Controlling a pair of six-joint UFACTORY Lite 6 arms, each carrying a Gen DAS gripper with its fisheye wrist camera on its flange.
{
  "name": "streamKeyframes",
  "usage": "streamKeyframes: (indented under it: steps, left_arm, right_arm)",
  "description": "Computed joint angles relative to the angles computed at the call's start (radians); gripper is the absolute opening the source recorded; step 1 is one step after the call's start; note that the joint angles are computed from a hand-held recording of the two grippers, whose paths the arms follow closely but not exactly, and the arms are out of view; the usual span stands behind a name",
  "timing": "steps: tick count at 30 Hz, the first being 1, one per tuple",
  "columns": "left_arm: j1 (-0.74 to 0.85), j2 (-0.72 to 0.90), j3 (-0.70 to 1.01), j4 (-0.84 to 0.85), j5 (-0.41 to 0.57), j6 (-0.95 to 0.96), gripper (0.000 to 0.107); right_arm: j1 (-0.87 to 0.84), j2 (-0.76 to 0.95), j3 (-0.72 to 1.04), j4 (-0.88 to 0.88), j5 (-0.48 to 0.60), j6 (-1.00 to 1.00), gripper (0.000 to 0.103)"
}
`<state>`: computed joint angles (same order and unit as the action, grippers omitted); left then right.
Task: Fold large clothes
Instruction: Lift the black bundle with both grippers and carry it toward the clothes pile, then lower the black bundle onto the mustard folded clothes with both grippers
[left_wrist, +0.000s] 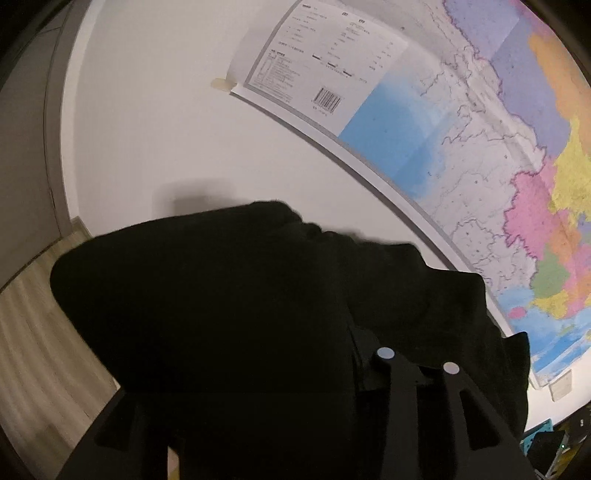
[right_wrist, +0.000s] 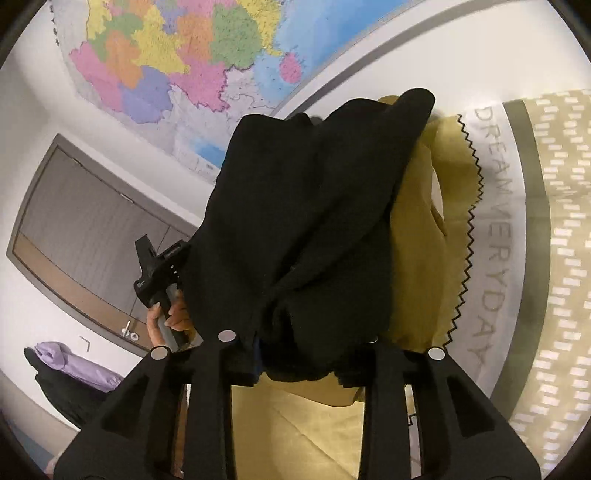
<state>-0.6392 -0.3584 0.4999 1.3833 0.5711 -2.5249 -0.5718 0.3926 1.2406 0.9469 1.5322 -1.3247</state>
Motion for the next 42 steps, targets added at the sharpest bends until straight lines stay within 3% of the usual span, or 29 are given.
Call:
streamKeyframes:
  steps: [3,6,8,10,12,15,19,20,23,30,36,42]
  left_arm:
    - [-0.05,0.031,0.078,-0.161,0.096,0.182,0.049]
    - [-0.152,0.093,0.144,-0.232,0.252,0.23,0.055]
    - [-0.228,0.123,0.173,-0.265,0.354,0.235,0.065]
    - [-0.321,0.135,0.187,-0.313,0.472,0.241,0.067]
    - [-0.397,0.148,0.217,-0.37,0.59,0.258,0.068]
    - [-0.547,0.145,0.247,-0.409,0.778,0.213,0.074]
    - [-0.693,0.234,0.364,-0.397,0.911,0.245,0.079]
    - [-0.707,0.259,0.389,-0.387,0.915,0.256,0.085]
    - [-0.696,0.37,0.494,-0.332,0.837,0.312,0.085]
    - [-0.6,0.588,0.659,-0.299,0.666,0.367,0.085]
    - [-0.554,0.669,0.704,-0.302,0.602,0.39,0.085]
    - [-0.526,0.676,0.682,-0.307,0.563,0.386,0.087]
  right_arm:
    - [-0.02,-0.026,0.033,-0.023,0.021,-0.017,0.032]
    - [-0.001,-0.082,0.037,-0.046,-0.003,-0.029,0.037]
    - [0.022,-0.097,0.065,-0.06,-0.019,-0.011,0.046]
    - [0.015,-0.125,0.074,-0.094,-0.025,-0.029,0.05]
    - [-0.017,-0.155,0.06,-0.132,-0.028,-0.077,0.062]
    - [-0.062,-0.219,0.07,-0.165,0.012,-0.159,0.063]
    - [-0.142,-0.313,0.08,-0.091,0.08,-0.262,0.064]
    - [-0.152,-0.331,0.078,-0.071,0.076,-0.268,0.064]
    - [-0.092,-0.348,0.084,-0.004,0.072,-0.233,0.065]
    - [0.192,-0.336,-0.008,-0.008,-0.201,-0.134,0.063]
    - [0.326,-0.176,0.007,-0.045,-0.352,-0.031,0.064]
    - [0.334,-0.098,0.094,-0.066,-0.312,0.041,0.065]
